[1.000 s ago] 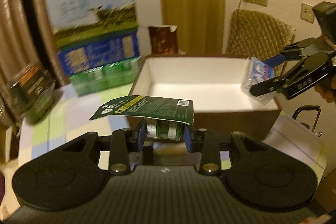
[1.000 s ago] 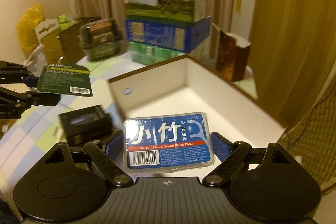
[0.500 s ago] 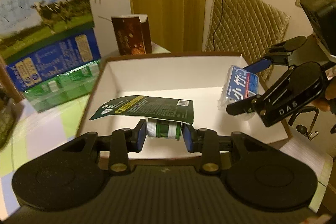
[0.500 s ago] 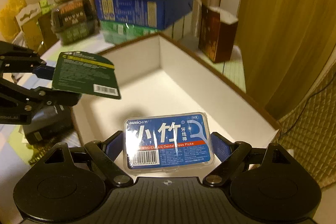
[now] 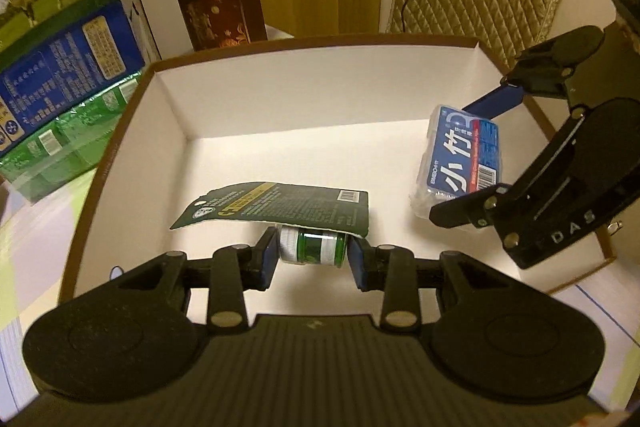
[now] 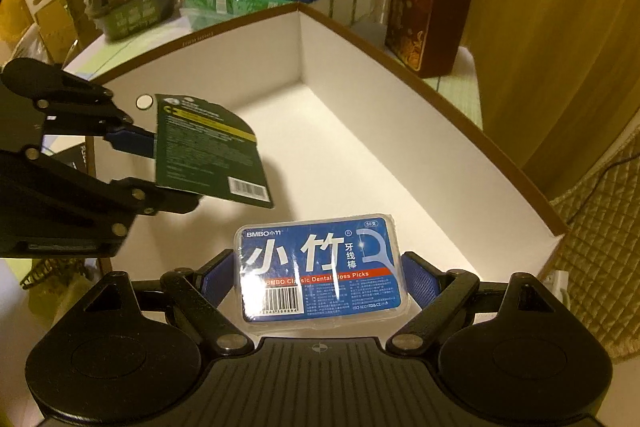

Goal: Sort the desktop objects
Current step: 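Carry the green package and floss box with both tools over the brown box, then open the left tool to drop the green package while the right tool releases the floss box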

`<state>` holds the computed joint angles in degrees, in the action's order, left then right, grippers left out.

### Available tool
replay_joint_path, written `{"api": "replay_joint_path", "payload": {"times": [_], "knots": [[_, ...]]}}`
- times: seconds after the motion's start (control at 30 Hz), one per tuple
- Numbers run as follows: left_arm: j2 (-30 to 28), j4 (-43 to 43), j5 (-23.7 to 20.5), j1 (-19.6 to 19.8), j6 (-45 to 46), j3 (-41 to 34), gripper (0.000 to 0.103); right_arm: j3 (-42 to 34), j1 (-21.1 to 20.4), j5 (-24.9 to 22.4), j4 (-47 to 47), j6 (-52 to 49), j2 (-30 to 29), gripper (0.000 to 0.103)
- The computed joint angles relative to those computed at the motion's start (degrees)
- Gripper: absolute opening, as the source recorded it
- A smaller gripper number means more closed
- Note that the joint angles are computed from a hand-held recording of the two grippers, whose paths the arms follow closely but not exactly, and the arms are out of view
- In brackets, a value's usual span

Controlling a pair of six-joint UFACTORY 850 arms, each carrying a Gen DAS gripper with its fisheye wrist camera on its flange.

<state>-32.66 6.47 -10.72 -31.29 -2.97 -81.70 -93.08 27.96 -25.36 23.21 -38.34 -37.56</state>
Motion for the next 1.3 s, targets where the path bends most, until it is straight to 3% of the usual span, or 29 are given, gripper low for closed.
{"api": "replay_joint_path", "payload": {"times": [0.23,0.47,0.83,1.0,1.3], "knots": [[-2.47,3.31,-3.23,0.07,-4.13,-3.32,0.033,-2.38,-0.28,-1.98,-0.07,-0.41,-1.95,0.085],[-2.26,2.67,-3.76,0.66,-3.12,-3.66,0.037,-5.97,-0.6,-4.98,0.36,-1.46,-4.4,0.085],[-1.56,9.78,-5.32,0.64,-11.36,-2.95,0.041,-9.76,-0.25,-7.18,-0.24,-2.31,-7.28,0.085],[-1.28,12.65,-5.89,0.6,-15.03,-2.75,0.048,-7.74,0.05,-2.9,-0.01,-3.13,-6.08,0.101],[0.26,18.51,-7.06,0.23,-21.93,-1.67,0.069,-6.14,-0.35,-3.75,2.52,-5.06,-4.53,0.101]]}}
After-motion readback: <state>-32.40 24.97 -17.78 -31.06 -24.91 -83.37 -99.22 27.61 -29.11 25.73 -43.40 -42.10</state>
